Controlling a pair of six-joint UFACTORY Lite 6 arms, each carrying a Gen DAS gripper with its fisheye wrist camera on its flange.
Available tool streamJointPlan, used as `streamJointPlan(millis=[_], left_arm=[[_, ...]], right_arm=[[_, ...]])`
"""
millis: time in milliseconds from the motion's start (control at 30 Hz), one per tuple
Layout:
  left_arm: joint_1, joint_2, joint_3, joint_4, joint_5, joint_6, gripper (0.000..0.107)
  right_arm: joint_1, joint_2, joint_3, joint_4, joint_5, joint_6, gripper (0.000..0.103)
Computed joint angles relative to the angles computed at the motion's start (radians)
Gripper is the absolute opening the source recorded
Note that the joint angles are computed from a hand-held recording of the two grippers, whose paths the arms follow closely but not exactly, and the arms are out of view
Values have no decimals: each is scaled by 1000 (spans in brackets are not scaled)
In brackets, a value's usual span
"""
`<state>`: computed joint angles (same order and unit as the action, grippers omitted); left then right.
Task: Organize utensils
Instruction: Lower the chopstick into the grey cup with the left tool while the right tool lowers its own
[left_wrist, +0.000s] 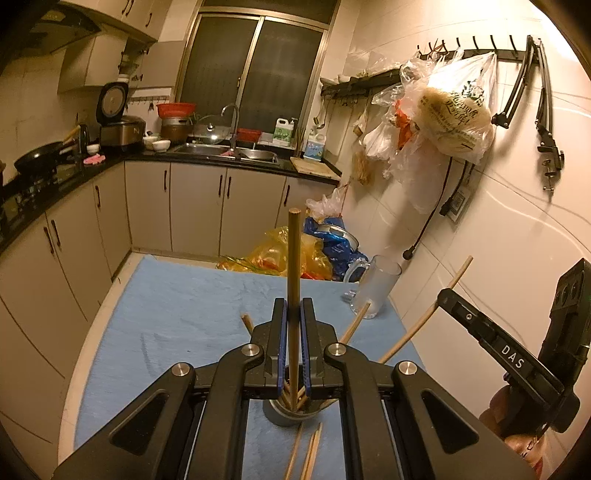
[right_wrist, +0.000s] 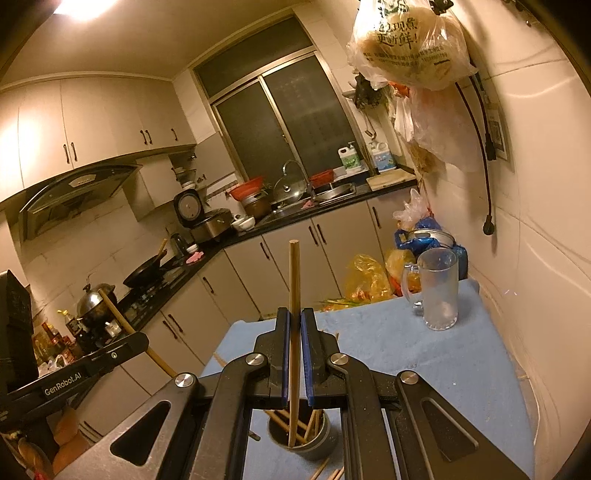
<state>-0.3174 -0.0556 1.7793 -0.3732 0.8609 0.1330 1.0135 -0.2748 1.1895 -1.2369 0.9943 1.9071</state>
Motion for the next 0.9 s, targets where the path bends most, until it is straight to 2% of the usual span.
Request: streamJointPlan(millis=[133, 433, 700, 900], left_arm=[[-12, 32, -30, -10, -43, -1, 6], [-26, 59, -120, -29, -100, 26, 6], [-17, 35, -234, -50, -137, 60, 6], [-7, 22, -274, -66, -151, 76, 6]], right_arm=[[-84, 8, -31, 10, -89, 11, 7], [-174, 50, -71, 24, -212, 22, 7], [-204, 91, -125, 42, -289, 55, 7], [-217, 114, -137, 58, -302, 54, 8]])
